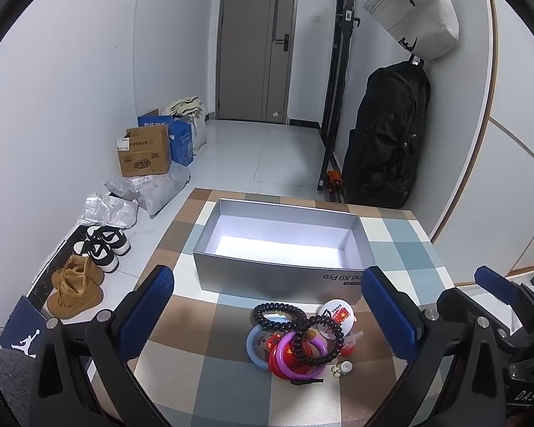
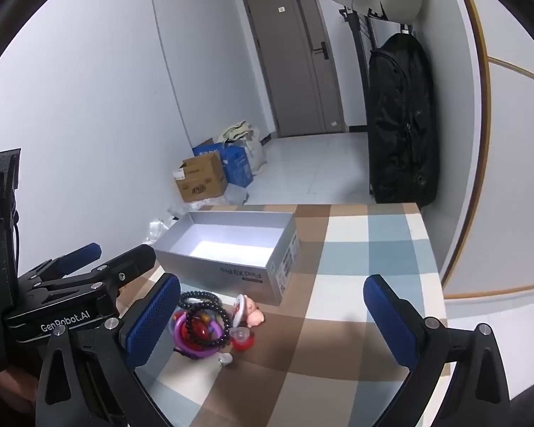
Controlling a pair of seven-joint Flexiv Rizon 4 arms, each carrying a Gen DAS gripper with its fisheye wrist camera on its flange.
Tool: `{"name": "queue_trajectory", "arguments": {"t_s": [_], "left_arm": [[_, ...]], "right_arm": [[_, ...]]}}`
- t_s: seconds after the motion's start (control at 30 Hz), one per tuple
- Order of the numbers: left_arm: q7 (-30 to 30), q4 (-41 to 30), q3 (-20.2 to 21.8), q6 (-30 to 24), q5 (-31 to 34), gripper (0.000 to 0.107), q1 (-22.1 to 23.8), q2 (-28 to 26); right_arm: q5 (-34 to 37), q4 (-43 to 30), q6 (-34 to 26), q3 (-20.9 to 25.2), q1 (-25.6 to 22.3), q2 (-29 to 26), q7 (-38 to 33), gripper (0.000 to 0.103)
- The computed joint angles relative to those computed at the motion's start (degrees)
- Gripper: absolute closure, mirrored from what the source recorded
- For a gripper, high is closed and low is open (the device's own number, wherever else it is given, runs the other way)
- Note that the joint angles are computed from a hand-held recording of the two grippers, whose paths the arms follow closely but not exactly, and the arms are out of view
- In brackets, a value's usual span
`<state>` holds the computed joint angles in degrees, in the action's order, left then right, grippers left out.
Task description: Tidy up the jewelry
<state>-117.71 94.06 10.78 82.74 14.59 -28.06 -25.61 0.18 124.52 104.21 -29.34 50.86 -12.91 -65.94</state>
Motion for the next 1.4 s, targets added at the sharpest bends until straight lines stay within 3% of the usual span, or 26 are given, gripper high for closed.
{"name": "queue_trajectory", "arguments": {"t_s": [0.97,1.17,1.4], "left_arm": [[1.68,0.66,-0.12,2.18,-2.02,0.005,-0.29,-0.50],[1.93,0.25,0.24,1.43,-2.01,0.005,-0.72,-0.72],[4.27,0.31,-2.44,-1.41,-3.22,0.005,1.15,-0.32]], "right_arm": [[0.61,-0.52,0.27,1.99,-1.64,-0.30,-0.41,0.000],[0.79,-0.56,0.30,1.77,-1.39,-0.33,-0.36,0.000],[0.43,-0.81,-0.05,2.60,-2.14,-0.30,0.16,0.000]]}}
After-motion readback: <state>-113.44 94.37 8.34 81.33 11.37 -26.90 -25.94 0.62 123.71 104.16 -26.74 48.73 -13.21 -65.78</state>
